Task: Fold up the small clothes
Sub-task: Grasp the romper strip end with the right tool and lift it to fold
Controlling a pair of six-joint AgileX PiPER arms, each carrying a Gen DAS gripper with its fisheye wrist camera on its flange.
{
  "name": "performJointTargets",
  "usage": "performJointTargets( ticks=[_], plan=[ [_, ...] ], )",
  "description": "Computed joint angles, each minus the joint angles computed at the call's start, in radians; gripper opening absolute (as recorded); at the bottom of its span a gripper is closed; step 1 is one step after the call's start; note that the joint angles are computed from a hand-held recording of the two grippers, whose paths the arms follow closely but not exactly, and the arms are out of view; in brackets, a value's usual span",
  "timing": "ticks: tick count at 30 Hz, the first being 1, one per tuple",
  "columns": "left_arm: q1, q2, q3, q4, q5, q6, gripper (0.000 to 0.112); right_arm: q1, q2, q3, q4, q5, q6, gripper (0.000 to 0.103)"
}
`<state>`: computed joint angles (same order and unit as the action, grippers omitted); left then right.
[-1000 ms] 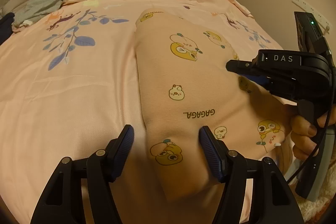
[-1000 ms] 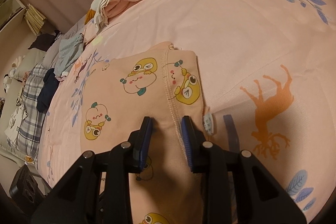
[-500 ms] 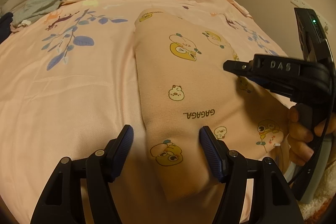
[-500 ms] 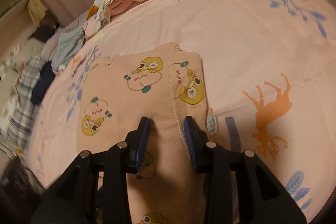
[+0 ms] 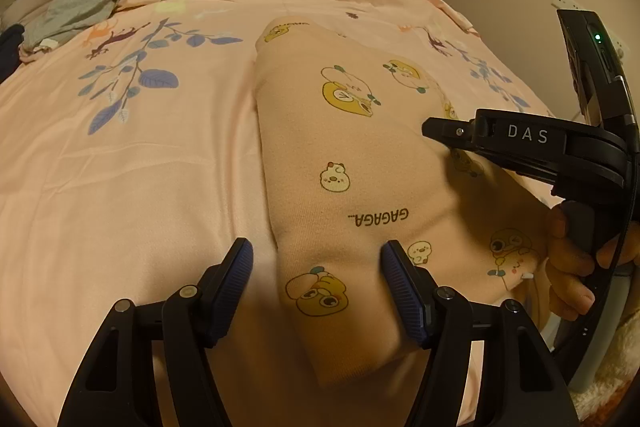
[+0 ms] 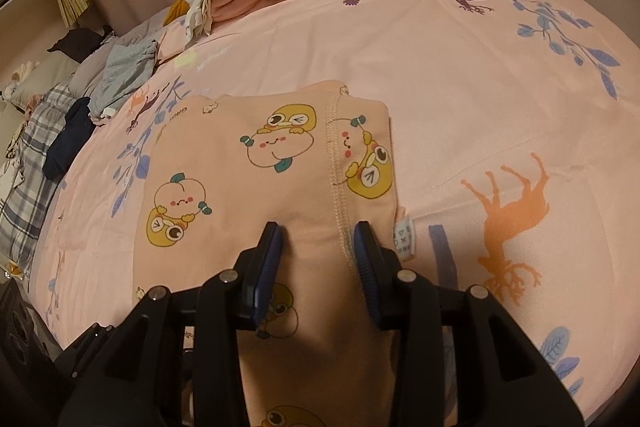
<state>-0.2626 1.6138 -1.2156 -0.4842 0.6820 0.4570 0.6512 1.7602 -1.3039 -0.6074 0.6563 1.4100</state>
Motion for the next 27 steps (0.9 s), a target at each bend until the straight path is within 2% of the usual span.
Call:
performJointTargets(
  ticks=[14,19,21,24,26,27],
  plan=[
    [-0.017,-0.004,0.002,0.028,-0.013,-0.029,0.069,0.003,-0.002,0.006,-0.007,-0.004,0.011,0.038],
    [-0.017,-0.026,-0.035,0.086,0.037,-0.107,0.069,0.014,-0.061,0.033,0.023,0.002,-0.007,0.038],
    [0.006,-0.059,-0.011,0.021,0.010,-0.056,0.069,0.036,-0.131,0.097,-0.003,-0.022,0.012,0.040],
    [0.032,-0.070,-0.001,-0.070,0.002,0.019,0.069,0.097,-0.254,0.253,-0.145,-0.098,0.157,0.040],
    [0.020,-0.037,-0.023,-0.016,0.022,-0.028,0.069,0.128,-0.310,0.359,-0.231,-0.172,0.299,0.040],
    [-0.002,-0.009,-0.037,0.060,0.030,-0.086,0.069,0.136,-0.315,0.386,-0.243,-0.194,0.331,0.040]
  ],
)
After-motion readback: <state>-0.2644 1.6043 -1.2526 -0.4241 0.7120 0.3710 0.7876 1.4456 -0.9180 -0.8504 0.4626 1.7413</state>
